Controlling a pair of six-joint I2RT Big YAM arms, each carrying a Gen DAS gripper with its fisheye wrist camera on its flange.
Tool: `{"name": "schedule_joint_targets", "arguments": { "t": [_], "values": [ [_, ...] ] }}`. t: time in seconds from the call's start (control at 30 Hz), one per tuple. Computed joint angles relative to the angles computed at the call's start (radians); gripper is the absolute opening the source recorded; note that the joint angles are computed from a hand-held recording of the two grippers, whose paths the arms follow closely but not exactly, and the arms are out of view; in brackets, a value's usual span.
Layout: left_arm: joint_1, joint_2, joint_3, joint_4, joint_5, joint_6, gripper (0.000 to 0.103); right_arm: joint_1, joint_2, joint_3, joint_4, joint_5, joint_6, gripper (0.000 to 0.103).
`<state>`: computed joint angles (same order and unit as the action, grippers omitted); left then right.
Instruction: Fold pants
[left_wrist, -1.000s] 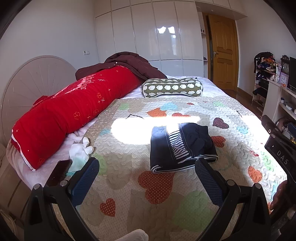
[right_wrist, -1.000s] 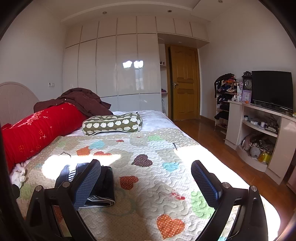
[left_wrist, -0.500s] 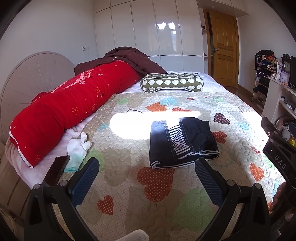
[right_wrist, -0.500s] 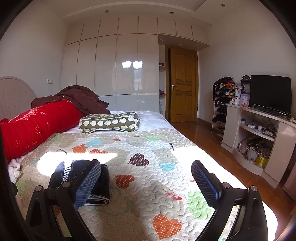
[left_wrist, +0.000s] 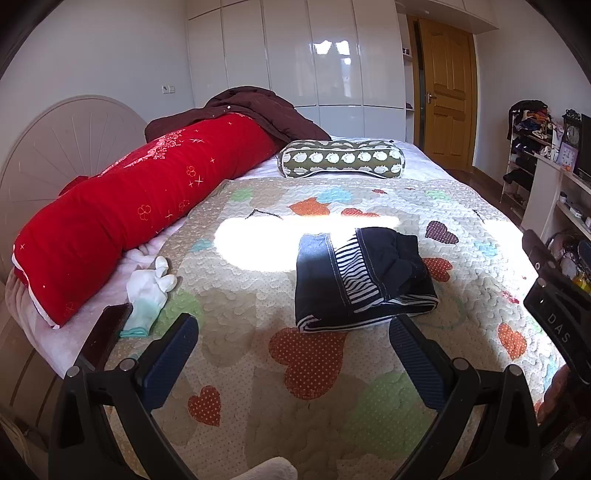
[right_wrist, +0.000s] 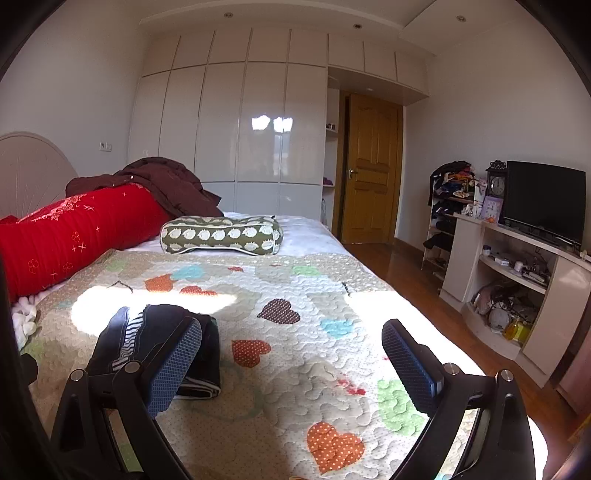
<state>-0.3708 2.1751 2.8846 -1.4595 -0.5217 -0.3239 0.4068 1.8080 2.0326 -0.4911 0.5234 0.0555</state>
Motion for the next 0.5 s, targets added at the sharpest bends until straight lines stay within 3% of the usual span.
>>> {"name": "schedule_joint_targets", "arguments": {
  "t": [0.17, 0.33, 0.4, 0.5],
  "values": [
    [0.000, -0.017, -0.028, 0.031, 0.002, -0.002, 0.103, -0.002, -0.041, -0.049, 0.121, 0.003, 0.019, 0.101],
    [-0.003, -0.025, -0.032, 0.046, 0.000, 0.002, 0.103, 0.003, -0.042, -0.023, 0.142, 0.006, -0.012, 0.101],
    [-0.004, -0.020, -0.022, 0.042, 0.001, 0.001, 0.103, 0.000, -0.032, 0.013, 0.087, -0.041, -0.015, 0.101],
    [-0.004, -0.026, -0.032, 0.048, 0.001, 0.002, 0.103, -0.008, 0.043, 0.174, -0.152, -0.096, -0.017, 0.101]
  ]
}}
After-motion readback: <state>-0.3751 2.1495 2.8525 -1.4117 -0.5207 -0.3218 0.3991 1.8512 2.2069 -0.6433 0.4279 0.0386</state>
